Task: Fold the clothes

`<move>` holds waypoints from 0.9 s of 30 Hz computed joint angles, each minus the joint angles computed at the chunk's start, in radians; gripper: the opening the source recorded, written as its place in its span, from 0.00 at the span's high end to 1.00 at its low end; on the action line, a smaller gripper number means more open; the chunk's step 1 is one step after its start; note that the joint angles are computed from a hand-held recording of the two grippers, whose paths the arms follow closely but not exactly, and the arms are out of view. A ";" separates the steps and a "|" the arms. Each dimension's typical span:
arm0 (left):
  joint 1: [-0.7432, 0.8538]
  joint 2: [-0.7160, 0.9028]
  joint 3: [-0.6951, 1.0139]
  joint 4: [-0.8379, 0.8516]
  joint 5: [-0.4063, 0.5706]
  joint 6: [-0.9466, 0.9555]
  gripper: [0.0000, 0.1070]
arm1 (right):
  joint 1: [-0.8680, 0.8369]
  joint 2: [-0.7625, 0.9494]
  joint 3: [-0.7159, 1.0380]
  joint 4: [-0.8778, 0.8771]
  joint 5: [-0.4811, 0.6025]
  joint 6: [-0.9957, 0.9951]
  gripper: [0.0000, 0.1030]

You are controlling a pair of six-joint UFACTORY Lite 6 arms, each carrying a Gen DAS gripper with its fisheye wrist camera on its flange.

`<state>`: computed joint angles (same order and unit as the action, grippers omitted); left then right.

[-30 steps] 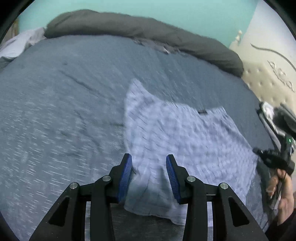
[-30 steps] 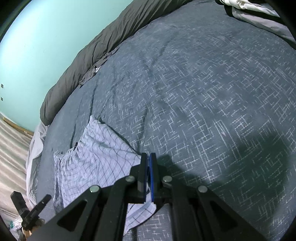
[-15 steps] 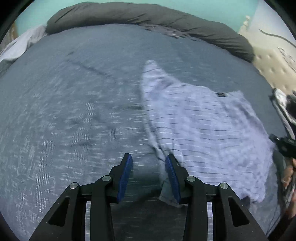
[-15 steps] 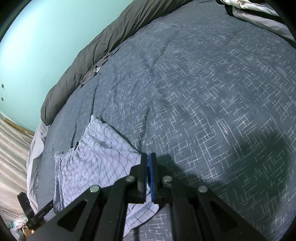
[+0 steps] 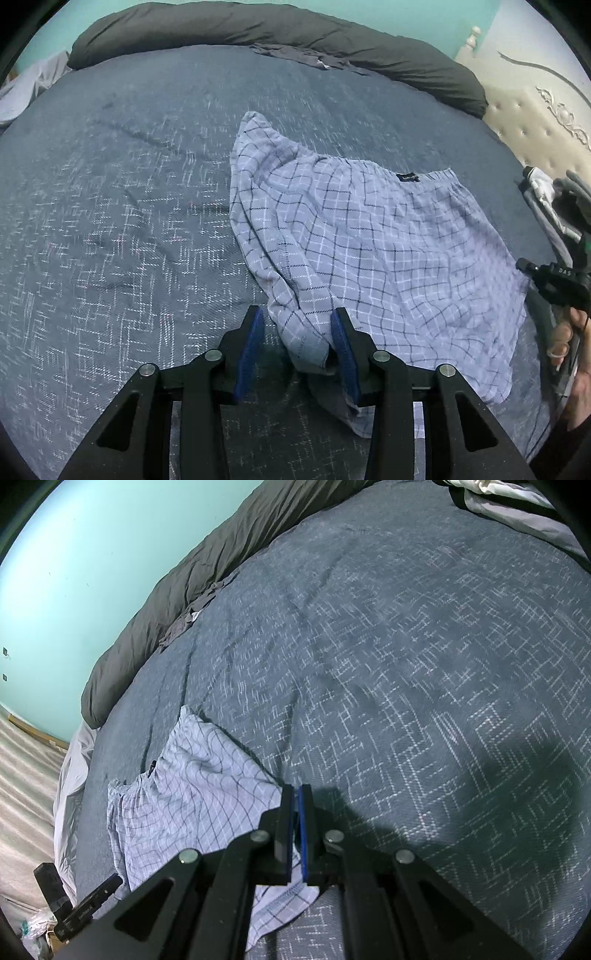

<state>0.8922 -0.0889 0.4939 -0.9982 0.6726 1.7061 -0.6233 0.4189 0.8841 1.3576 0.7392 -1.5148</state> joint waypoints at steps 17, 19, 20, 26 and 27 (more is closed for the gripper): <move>0.326 0.065 0.222 0.108 0.158 -0.002 0.97 | 0.000 0.007 -0.003 0.013 0.005 0.005 0.98; 0.342 0.168 0.275 0.134 0.126 -0.035 0.97 | 0.006 0.004 -0.007 0.017 0.000 0.002 0.98; 0.353 0.212 0.301 0.153 0.124 -0.061 0.97 | 0.009 0.002 -0.010 0.019 -0.003 0.000 0.98; 0.367 0.283 0.344 0.156 0.132 -0.120 0.96 | 0.006 -0.003 -0.011 0.020 -0.009 0.003 0.98; 0.367 0.279 0.344 0.144 0.132 -0.120 0.96 | 0.005 -0.001 -0.010 0.020 -0.010 0.004 0.98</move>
